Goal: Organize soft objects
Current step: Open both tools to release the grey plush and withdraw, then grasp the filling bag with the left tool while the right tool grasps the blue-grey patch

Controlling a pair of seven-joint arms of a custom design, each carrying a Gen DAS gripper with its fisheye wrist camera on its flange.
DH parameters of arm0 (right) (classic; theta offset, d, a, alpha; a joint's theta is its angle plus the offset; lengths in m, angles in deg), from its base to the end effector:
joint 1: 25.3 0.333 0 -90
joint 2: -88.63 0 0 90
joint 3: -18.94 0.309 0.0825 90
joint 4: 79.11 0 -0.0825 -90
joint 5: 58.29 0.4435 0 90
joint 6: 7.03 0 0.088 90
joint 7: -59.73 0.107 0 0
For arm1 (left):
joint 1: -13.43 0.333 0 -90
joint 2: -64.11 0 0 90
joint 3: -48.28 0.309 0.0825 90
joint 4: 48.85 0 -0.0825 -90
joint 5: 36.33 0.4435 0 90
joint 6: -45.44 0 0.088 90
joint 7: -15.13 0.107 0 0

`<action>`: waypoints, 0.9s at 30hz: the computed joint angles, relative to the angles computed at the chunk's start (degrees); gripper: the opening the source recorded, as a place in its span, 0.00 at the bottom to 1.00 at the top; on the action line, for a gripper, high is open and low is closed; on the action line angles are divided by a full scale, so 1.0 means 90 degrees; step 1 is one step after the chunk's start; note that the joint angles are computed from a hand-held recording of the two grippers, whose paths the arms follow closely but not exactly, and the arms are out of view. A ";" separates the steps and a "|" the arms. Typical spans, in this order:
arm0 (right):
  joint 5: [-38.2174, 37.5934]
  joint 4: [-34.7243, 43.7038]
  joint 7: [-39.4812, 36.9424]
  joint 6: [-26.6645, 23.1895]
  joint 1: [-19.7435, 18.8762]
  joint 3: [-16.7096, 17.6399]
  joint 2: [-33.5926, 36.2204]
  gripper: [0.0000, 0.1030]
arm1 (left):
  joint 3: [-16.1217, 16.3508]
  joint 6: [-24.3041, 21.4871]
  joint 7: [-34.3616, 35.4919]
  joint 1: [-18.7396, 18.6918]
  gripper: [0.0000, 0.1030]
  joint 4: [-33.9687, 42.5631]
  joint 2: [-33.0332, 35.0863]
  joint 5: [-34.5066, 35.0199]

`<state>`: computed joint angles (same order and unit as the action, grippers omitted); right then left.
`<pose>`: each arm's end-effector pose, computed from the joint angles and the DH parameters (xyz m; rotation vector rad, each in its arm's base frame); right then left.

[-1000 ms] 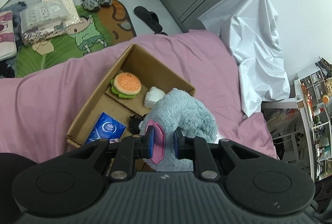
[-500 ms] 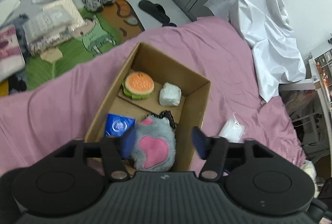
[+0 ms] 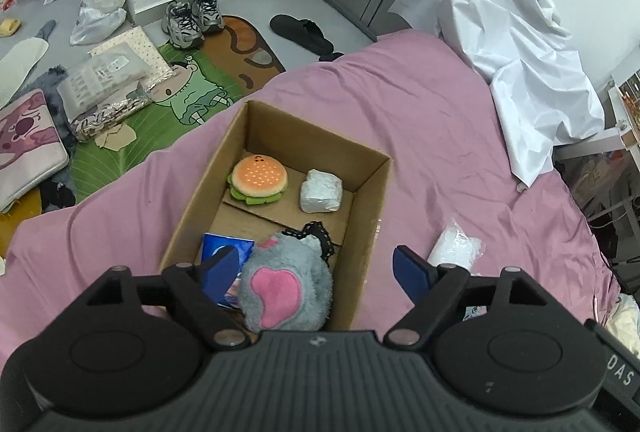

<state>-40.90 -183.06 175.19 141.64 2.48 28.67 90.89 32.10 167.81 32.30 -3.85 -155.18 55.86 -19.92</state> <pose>0.5442 0.4083 0.5739 -1.6812 1.6665 0.0922 0.5139 -0.3361 0.6072 -2.4804 1.3426 -0.6533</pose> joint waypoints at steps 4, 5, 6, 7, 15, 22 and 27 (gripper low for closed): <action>-0.0065 -0.0134 0.0039 -0.0032 -0.0069 -0.0059 -0.0121 0.90 | -0.0062 -0.0078 0.0049 -0.0063 0.81 0.0268 0.0203 0.0136; 0.0025 -0.0185 -0.0008 -0.0036 -0.0096 -0.0071 -0.0166 0.91 | -0.0074 -0.0085 0.0060 -0.0083 0.81 0.0311 0.0238 0.0173; 0.0137 -0.0248 -0.0085 -0.0023 -0.0125 -0.0085 -0.0215 0.92 | -0.0090 -0.0126 0.0066 -0.0106 0.81 0.0381 0.0292 0.0227; 0.0159 -0.0312 -0.0123 -0.0008 -0.0152 -0.0099 -0.0264 0.94 | -0.0107 -0.0187 0.0061 -0.0130 0.81 0.0467 0.0356 0.0289; 0.0033 -0.0717 -0.0063 -0.0059 -0.0386 -0.0199 -0.0576 0.94 | -0.0158 -0.0445 0.0031 -0.0390 0.82 0.1181 0.0959 0.0624; -0.0074 -0.0873 -0.0245 -0.0184 -0.0557 -0.0258 -0.0708 0.95 | -0.0131 -0.0706 0.0089 -0.0681 0.82 0.1849 0.1524 0.0824; 0.0241 -0.0977 -0.0502 -0.0153 -0.0631 -0.0324 -0.0733 0.96 | -0.0082 -0.0937 0.0158 -0.0908 0.82 0.2425 0.1984 0.0951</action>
<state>-38.73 -191.85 170.68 140.26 -3.20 25.76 84.29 31.37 159.38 33.72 -12.02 -133.35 73.72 -11.36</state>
